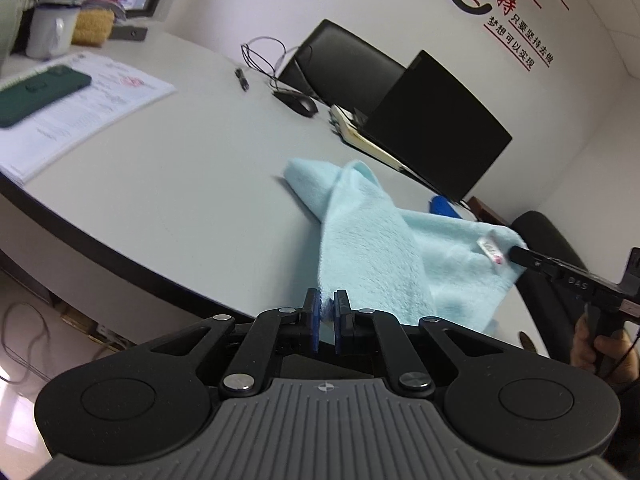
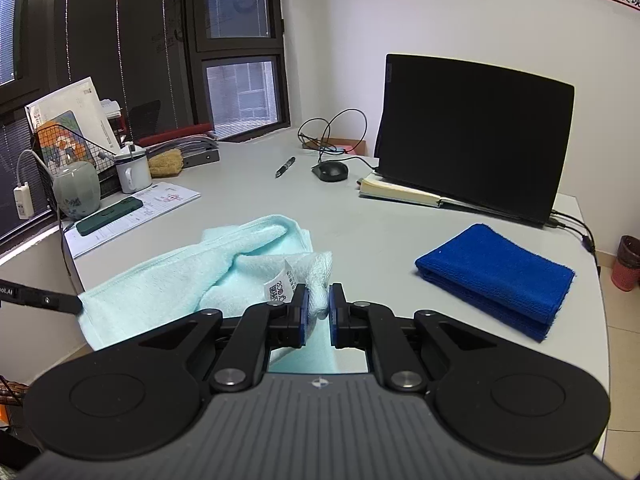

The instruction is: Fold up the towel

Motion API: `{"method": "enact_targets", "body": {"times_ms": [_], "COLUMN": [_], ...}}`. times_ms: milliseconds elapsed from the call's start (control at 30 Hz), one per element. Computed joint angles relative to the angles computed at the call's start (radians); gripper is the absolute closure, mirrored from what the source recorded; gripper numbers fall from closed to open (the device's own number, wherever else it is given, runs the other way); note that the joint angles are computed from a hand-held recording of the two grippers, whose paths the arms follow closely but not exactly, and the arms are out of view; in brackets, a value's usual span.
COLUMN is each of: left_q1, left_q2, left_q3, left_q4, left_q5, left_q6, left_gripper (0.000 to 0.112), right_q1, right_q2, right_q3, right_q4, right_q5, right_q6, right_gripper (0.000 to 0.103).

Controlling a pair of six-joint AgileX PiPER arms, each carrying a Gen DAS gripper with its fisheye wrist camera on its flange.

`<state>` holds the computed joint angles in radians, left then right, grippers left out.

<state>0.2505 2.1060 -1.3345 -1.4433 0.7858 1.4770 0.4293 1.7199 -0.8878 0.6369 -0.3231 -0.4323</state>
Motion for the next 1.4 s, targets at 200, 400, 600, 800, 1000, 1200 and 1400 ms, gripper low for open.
{"method": "enact_targets", "body": {"times_ms": [200, 400, 600, 800, 1000, 1200, 1400], "left_q1": [0.015, 0.027, 0.034, 0.034, 0.022, -0.004, -0.052], "left_q2": [0.026, 0.069, 0.097, 0.124, 0.174, 0.277, 0.455], "left_q3": [-0.107, -0.231, -0.322, -0.421, -0.557, -0.769, -1.096], "left_q4": [0.078, 0.175, 0.236, 0.301, 0.382, 0.52, 0.744], "left_q5": [-0.069, -0.131, -0.168, -0.179, -0.202, -0.188, -0.129], "left_q6": [-0.042, -0.108, -0.129, -0.161, -0.236, -0.396, -0.623], "left_gripper": [0.104, 0.104, 0.105, 0.105, 0.105, 0.105, 0.105], "right_q1": [0.015, 0.024, 0.051, 0.087, 0.093, 0.063, 0.02], "right_q2": [-0.022, -0.064, -0.11, -0.171, -0.195, -0.17, -0.114], "right_q3": [-0.003, 0.027, 0.062, 0.107, 0.125, 0.107, 0.052], "right_q4": [0.23, 0.379, 0.522, 0.645, 0.712, 0.717, 0.717], "right_q5": [-0.037, -0.093, -0.161, -0.239, -0.296, -0.299, -0.279], "right_q6": [-0.233, -0.369, -0.496, -0.589, -0.635, -0.63, -0.658], "right_gripper": [0.092, 0.092, 0.092, 0.092, 0.092, 0.092, 0.092]}}
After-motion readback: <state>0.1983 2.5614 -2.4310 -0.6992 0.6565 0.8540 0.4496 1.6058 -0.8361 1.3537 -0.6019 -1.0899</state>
